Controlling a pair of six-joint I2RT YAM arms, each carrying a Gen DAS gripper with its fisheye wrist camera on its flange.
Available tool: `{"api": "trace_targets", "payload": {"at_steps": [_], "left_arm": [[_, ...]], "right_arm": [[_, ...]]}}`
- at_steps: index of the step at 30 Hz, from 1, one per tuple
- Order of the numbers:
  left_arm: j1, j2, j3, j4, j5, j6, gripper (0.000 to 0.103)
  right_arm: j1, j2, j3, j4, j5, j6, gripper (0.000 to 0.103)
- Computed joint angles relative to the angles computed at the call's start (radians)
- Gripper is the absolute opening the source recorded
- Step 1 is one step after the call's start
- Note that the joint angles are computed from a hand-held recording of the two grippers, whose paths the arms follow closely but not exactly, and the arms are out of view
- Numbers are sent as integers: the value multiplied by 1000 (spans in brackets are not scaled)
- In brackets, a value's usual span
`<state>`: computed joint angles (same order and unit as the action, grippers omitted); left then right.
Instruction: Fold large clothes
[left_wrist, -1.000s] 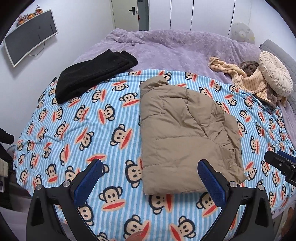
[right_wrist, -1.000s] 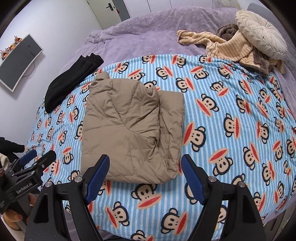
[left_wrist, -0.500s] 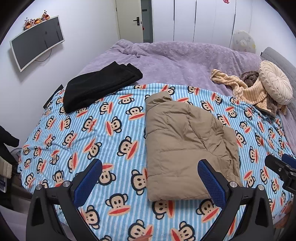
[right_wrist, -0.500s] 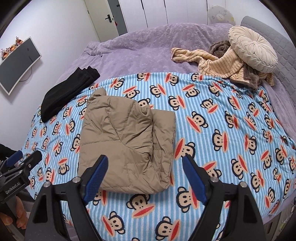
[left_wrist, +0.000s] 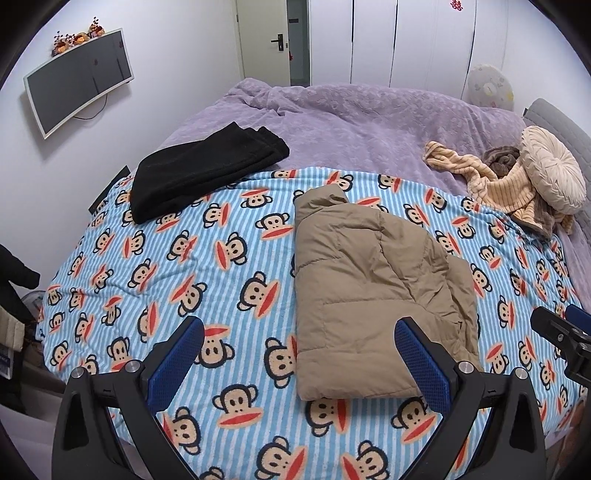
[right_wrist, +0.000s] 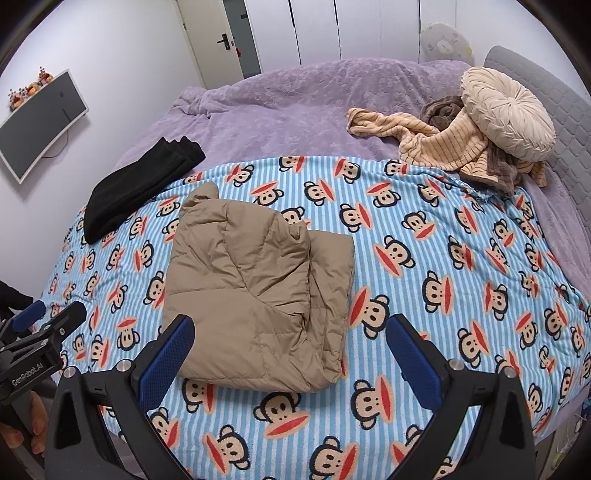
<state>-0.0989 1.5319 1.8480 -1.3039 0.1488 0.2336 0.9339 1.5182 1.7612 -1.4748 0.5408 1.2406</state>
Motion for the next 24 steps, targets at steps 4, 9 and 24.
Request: {"api": "trace_targets", "payload": {"at_steps": [4,9,24], "left_arm": [[1,3,6,-3,1,3,103],[-4,6,12,-8,-2,-2,103],[-9,13,20,-9,-5,-6,103]], "right_arm": [[-2,2,5,-6,1,-4,103],[-3,4,9,-10,3,-3,103],[-16,-12,-5,-3,-3,-19,103]]}}
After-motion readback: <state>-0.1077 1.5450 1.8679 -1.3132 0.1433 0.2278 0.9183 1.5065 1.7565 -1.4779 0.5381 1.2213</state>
